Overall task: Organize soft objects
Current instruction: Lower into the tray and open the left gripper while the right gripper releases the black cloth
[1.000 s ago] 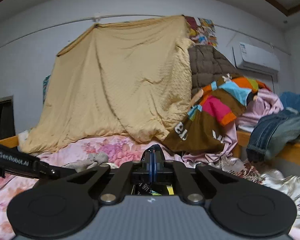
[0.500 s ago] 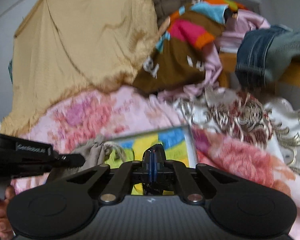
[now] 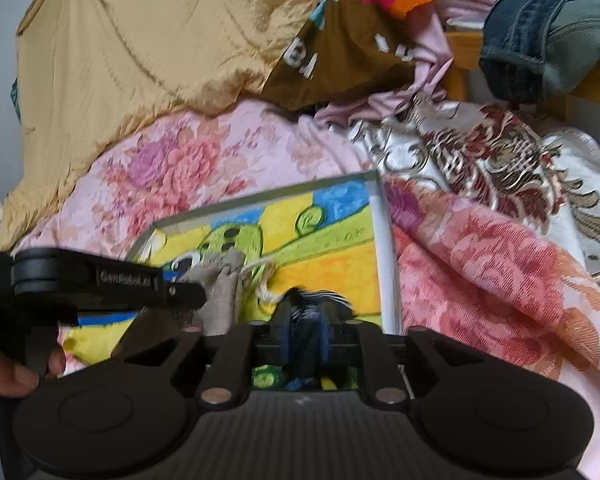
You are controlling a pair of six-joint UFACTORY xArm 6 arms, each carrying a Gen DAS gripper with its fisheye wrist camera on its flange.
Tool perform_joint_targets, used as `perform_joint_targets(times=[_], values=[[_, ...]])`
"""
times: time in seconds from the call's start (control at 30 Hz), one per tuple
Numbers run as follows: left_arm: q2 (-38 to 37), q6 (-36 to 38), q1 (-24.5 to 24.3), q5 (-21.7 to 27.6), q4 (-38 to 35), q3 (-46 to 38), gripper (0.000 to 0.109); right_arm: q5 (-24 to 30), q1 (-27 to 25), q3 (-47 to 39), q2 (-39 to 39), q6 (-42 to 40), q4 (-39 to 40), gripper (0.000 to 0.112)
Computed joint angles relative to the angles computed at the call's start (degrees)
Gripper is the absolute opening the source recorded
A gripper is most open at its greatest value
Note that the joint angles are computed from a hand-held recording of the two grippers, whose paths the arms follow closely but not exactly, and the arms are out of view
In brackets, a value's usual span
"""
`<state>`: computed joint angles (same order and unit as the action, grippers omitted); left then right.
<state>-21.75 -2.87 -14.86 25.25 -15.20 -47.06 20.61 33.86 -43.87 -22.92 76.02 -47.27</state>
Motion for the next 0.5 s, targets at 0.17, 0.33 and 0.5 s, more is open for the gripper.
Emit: perform_joint_targets(times=[0.17, 0.33, 0.5], values=[[-0.10, -5.11, -0.11, 0.51, 5.96, -0.28, 0.023, 1.70, 0.79, 0.16, -0.52, -3.09, 2.58, 0.051], [-2.04, -6.34, -0.05, -0.15, 7.08, 0.48, 0.037, 3.55, 1.64, 0.98, -3.24, -1.62, 0.22, 0.074], [-7.16, -6.89, 0.06, -2.59, 7.34, 3.90, 0.060, 7.92, 4.06, 1.21, -7.02, 4.45, -7.30, 0.092]])
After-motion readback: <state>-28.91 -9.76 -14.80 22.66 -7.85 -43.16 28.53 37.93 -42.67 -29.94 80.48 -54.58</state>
